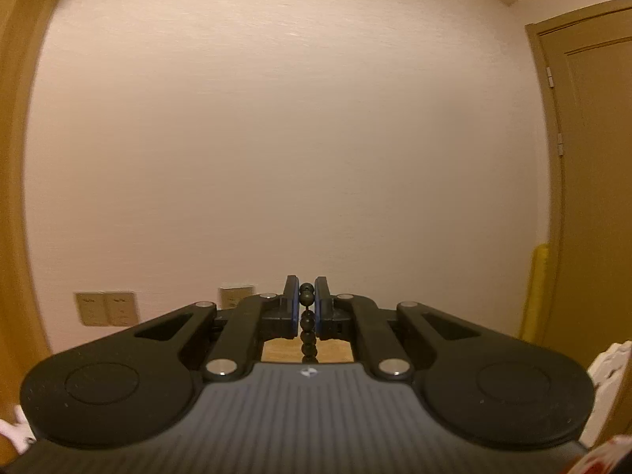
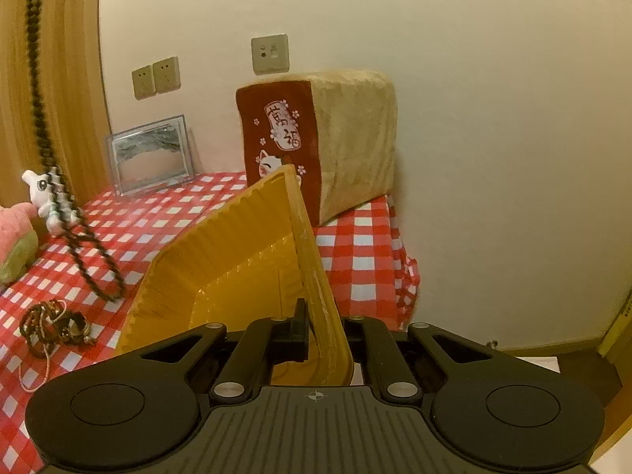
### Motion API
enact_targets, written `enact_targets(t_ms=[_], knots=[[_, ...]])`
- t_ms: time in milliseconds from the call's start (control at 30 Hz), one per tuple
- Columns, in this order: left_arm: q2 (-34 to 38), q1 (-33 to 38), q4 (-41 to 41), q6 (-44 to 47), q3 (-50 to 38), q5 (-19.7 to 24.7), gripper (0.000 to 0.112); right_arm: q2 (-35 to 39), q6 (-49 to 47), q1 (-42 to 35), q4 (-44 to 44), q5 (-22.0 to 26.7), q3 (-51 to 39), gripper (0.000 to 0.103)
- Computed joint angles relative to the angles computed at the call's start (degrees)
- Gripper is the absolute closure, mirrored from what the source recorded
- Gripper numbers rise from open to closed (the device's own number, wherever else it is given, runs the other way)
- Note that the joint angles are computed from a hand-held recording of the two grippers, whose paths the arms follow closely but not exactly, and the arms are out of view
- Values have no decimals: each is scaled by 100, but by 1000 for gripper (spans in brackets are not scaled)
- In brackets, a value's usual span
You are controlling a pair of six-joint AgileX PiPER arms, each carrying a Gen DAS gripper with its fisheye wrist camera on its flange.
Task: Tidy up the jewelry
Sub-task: 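Lift the dark bead strand high off the table with the left tool, then carry the bead strand over the orange tray and open the left tool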
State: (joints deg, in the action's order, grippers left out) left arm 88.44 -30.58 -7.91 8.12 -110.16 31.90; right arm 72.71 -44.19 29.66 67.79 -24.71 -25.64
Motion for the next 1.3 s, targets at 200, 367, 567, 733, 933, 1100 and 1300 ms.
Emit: enact_targets(t_ms=[200,367,567,733,933,1100,1300], knots=[[252,-142,-651,160,385,59,106,-12,10,24,2,-10,-16,95],[494,-287,-861,4,957,113,106,-62,-15,3,30,25,14,95],[900,-322,-1289,-213,1613,72,106,-63,62,-25,-28,47,31,95],[1223,-407,-1385,-511,2030,-69,106,-45,146,-95,-132,103,35,95],[1487,-590,-882,-1240,2654,-363,102,24,278,-180,-277,155,7,96],[1472,-625,-915,-1442,3196,-572,89,45,383,-236,-360,205,15,96],[990,-713,-306,-2123,3957,-922,84,45,319,-224,-274,189,31,96]])
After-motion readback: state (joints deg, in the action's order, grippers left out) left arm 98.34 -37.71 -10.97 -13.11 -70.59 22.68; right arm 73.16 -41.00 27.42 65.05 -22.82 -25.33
